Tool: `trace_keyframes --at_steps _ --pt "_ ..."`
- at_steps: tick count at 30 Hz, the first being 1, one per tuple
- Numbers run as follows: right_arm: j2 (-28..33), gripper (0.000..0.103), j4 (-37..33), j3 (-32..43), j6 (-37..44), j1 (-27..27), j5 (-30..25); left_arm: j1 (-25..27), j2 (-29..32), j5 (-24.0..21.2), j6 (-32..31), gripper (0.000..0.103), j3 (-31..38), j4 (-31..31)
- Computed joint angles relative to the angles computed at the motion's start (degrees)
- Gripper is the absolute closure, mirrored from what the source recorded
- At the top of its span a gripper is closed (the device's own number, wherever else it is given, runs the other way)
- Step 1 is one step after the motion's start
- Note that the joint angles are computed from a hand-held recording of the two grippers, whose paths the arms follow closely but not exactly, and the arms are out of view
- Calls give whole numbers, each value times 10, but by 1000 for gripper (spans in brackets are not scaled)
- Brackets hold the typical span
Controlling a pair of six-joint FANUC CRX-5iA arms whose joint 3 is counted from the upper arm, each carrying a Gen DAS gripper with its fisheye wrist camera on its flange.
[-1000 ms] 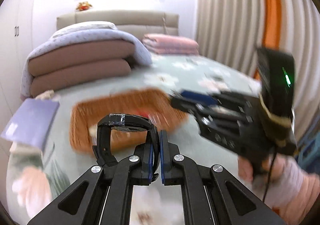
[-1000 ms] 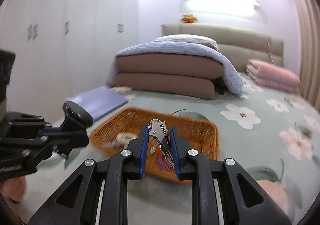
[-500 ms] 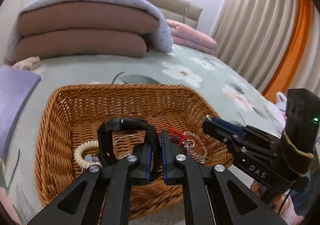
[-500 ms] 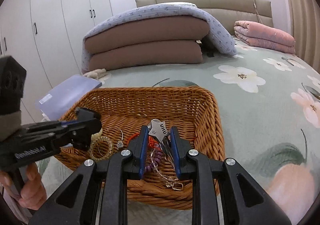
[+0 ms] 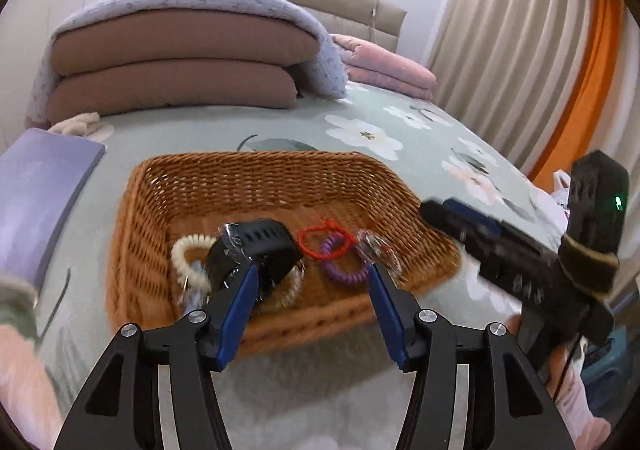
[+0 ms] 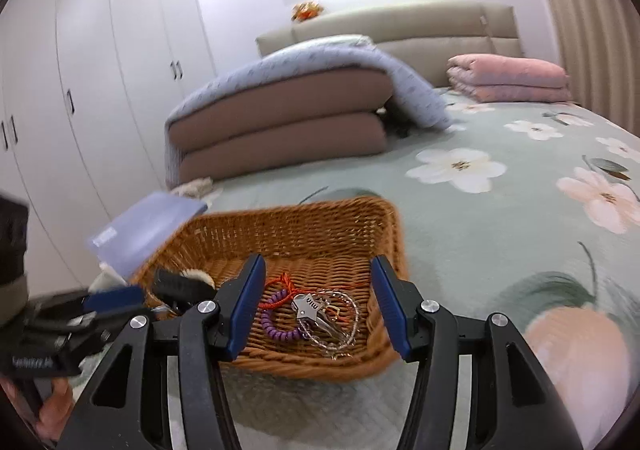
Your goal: Organize jewelry
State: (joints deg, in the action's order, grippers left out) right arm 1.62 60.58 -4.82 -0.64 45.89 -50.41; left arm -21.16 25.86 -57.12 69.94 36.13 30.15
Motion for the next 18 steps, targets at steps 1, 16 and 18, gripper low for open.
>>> trace_keyframes --at_steps 1,16,18 --pt "-9 44 7 -8 -16 8 -6 0 -21 13 -9 44 -29 4" --pt "-55 27 76 -80 -153 209 -180 1 -320 231 6 41 -430 44" --pt "-29 23 99 -60 -142 227 -232 -16 -351 281 110 29 -437 -86"
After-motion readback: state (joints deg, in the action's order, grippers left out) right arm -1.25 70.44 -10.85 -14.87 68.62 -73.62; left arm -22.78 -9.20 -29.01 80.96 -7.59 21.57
